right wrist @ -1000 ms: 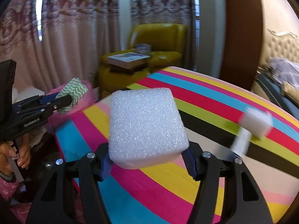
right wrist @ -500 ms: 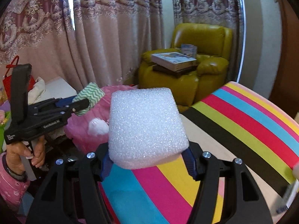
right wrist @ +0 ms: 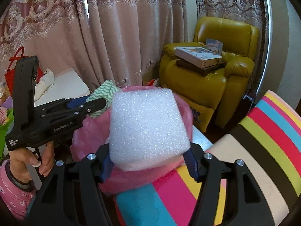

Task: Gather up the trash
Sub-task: 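Carry the cloth and foam block over the pink bin and open both tools, then move both tools back to the table and grasp the L-shaped foam piece with the right tool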

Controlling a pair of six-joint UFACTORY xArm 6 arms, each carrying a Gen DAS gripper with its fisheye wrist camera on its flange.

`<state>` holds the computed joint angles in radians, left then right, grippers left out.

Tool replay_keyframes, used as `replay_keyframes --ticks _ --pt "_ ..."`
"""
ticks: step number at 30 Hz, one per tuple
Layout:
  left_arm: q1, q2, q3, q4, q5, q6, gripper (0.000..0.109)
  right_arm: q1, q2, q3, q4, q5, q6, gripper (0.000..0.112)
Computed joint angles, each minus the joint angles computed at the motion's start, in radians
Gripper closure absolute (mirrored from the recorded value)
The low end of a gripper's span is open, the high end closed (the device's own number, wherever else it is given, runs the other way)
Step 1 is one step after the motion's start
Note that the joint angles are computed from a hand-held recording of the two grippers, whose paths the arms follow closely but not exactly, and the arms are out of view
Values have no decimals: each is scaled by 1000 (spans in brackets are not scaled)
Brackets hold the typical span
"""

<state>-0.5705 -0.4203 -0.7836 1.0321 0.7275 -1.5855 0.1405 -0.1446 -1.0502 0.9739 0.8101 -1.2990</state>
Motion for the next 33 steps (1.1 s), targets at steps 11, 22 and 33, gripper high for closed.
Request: replay_keyframes --ticks 11,22,33 --pt "47 22 14 -33 -71 -20 71 1 14 11 17 2 -24 24" --pt "-102 72 -81 64 158 -84 13 -224 -39 38 107 111 -101 24" --pt "-244 277 -300 102 212 -62 12 -521 -25 45 117 40 -252 21"
